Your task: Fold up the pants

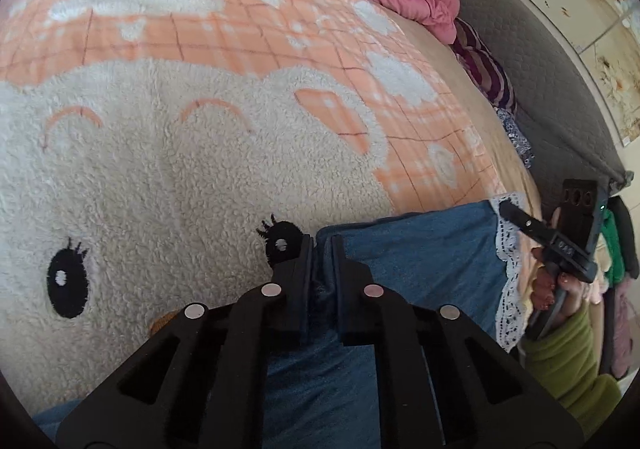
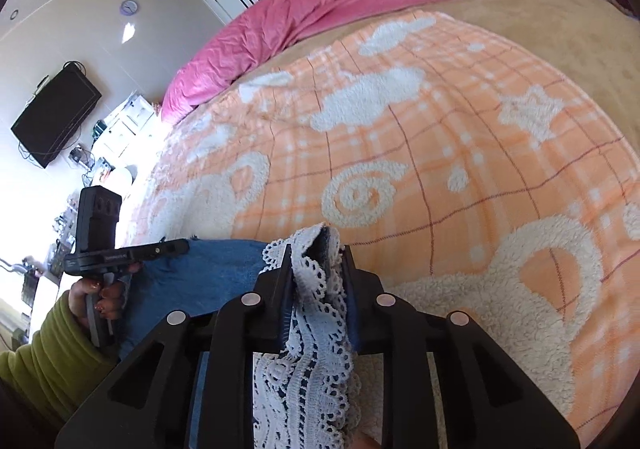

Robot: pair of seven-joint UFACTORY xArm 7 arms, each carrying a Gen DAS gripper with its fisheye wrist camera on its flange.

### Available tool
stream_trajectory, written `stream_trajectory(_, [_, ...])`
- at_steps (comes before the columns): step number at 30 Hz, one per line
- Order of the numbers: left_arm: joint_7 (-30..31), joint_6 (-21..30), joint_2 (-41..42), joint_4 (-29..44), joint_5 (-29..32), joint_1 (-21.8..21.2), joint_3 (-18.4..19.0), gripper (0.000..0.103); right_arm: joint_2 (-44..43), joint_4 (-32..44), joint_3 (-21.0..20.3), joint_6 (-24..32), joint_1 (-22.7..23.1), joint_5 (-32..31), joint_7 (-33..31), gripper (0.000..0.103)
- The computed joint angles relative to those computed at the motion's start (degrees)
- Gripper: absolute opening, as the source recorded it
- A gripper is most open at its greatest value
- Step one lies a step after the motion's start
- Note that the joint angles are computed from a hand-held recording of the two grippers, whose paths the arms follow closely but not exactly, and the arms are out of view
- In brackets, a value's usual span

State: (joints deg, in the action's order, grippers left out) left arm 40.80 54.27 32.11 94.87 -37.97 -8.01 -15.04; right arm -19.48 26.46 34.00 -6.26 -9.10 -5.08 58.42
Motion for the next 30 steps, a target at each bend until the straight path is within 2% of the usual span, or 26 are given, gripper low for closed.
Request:
stream_trajectory(2, [2.53, -3.41, -2.67, -2.82, -1.62, 0.33, -0.63, 0.003, -1.55, 1.01, 2.11, 1.35, -2.4, -0.92, 0.17, 0.018])
stream_trajectory(5, [4.93, -8.29, -5.34, -4.99, -4.47, 0.49, -0.96, 0.002, -1.35, 4.34, 1.57, 4.35, -3.9, -4.02, -0.85, 0.018])
stream_trajectory(8, [5.61, -13.79, -5.61, -5.54, -4.63, -0.71, -0.54, 0.002, 1.17, 8.05, 1.98, 7.78, -6.29, -8.2, -0.9, 0.018])
stream_trajectory(12, [0.3, -17.04, -2.32, -3.32, 1.16, -3.09, 1.27, 0.001, 7.95, 14.65, 7.18, 15.57, -13.63, -18.62, 2.77, 0.017])
stream_trajectory(14, [-2.28, -17.2, -1.04, -2.46, 4.39, -3.64, 1.61, 0.002, 12.39, 16.74, 7.71, 18.35, -14.46, -22.76, 5.06, 0.017])
stream_trajectory(16, [-3.01, -16.59, -0.48, -1.62, 5.29, -2.73, 0.8, 0.002, 15.09, 17.81, 7.03, 20.16, -13.73, -24.8, 6.55, 0.017])
stream_trajectory(18, [-2.06, -18.22, -1.64, -2.42, 3.81, -1.2, -0.63, 0.002, 16.69, 18.31, 6.3, 20.9, -13.05, -28.55, 9.4, 0.02])
stream_trajectory(20, [-1.38, -19.43, -3.21, -3.48, 2.52, -0.18, -1.32, 0.002, 16.86, 17.92, 5.06, 20.65, -11.96, -30.22, 11.31, 0.027])
stream_trajectory(21, [-1.1, -20.25, -4.09, -4.21, 2.03, 0.11, -1.41, 0.002, 15.98, 17.42, 4.36, 20.88, -11.3, -30.12, 12.13, 0.037])
stream_trajectory(22, [-0.82, -20.21, -4.75, -4.7, 1.64, 0.44, -1.53, 0.002, 14.68, 16.48, 3.25, 20.36, -10.42, -28.34, 11.94, 0.048])
stream_trajectory(24, [0.16, -19.97, -6.06, -5.86, 0.58, 1.06, -1.73, 0.002, 9.34, 12.23, 0.15, 16.79, -7.73, -23.8, 12.41, 0.05])
stream_trajectory(26, [0.73, -19.81, -7.56, -7.53, -0.05, 1.17, -1.47, 0.005, 4.12, 8.61, -2.54, 14.78, -4.47, -22.28, 13.66, 0.052])
stream_trajectory(27, [0.95, -19.83, -8.48, -8.63, -0.36, 1.16, -1.29, 0.008, 0.69, 6.45, -3.4, 14.83, -2.59, -21.7, 15.26, 0.056])
stream_trajectory(30, [3.11, -18.48, -11.6, -12.22, -2.14, 1.54, -1.12, 0.015, -6.46, 0.35, -6.8, 13.11, 5.07, -17.86, 17.87, 0.059])
